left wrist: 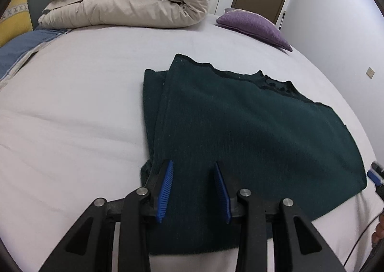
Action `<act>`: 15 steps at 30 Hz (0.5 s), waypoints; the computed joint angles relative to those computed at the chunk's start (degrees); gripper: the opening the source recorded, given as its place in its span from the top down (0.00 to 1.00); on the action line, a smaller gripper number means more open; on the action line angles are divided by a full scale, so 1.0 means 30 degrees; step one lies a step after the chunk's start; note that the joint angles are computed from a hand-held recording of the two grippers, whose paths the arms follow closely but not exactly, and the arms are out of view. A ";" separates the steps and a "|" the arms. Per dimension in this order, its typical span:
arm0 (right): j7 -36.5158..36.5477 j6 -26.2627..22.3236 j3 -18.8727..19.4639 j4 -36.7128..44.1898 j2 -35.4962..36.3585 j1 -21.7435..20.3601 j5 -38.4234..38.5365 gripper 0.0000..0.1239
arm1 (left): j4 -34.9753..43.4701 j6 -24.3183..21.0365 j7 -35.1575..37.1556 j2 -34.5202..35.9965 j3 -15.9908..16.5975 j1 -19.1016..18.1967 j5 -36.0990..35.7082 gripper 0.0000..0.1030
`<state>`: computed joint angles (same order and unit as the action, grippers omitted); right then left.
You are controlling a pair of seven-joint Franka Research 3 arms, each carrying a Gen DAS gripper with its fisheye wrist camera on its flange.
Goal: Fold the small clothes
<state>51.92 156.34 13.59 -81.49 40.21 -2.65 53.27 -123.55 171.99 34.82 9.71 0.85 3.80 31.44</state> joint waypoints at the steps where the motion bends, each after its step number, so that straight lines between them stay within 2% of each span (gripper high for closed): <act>1: -0.0686 -0.0280 0.0443 -0.0133 -0.0122 -0.0231 0.0273 0.63 | -0.0070 -0.0074 -0.0267 -0.0073 0.0122 -0.0137 0.0295 0.63; 3: -0.2146 -0.0965 0.1034 -0.0432 -0.0302 -0.0409 0.0766 0.57 | -0.0197 -0.0184 -0.0154 -0.0165 -0.0002 -0.0050 0.0200 0.63; 4: -0.2228 -0.1023 0.0883 -0.0602 -0.0369 -0.0131 0.0735 0.51 | -0.0239 -0.0310 0.0047 -0.0207 -0.0119 0.0023 0.0028 0.63; 5: -0.1858 -0.1295 0.0358 -0.0410 -0.0194 0.0318 0.0401 0.49 | -0.0230 -0.0459 -0.0021 -0.0255 -0.0084 -0.0040 0.0199 0.63; 6: -0.0341 -0.1362 -0.0512 -0.0339 0.0078 0.1031 -0.0778 0.49 | -0.0124 -0.0681 -0.0405 -0.0263 0.0097 -0.0256 0.0831 0.62; 7: 0.0526 -0.1082 -0.0714 -0.0607 0.0110 0.1305 -0.1220 0.53 | 0.0082 -0.1115 -0.1313 -0.0282 0.0459 -0.0704 0.2212 0.62; 10: -0.1835 -0.0623 0.0832 -0.1848 -0.0408 -0.0350 0.1357 0.56 | 0.0568 -0.1821 -0.2791 -0.0192 0.0532 -0.1098 0.4636 0.58; 13: -0.2835 0.0476 0.0606 -0.3514 -0.1667 -0.0732 0.2697 0.55 | 0.1101 -0.2306 -0.4423 -0.0148 0.0502 -0.1568 0.7646 0.58; 15: -0.3368 0.0239 0.0471 -0.4285 -0.2462 -0.1295 0.3739 0.54 | 0.1317 -0.2426 -0.6122 -0.0258 0.0534 -0.1752 1.0014 0.56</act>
<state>41.82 157.05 15.01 -94.34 32.83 -6.53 64.49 -119.60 164.71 16.45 8.94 2.45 -1.46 61.49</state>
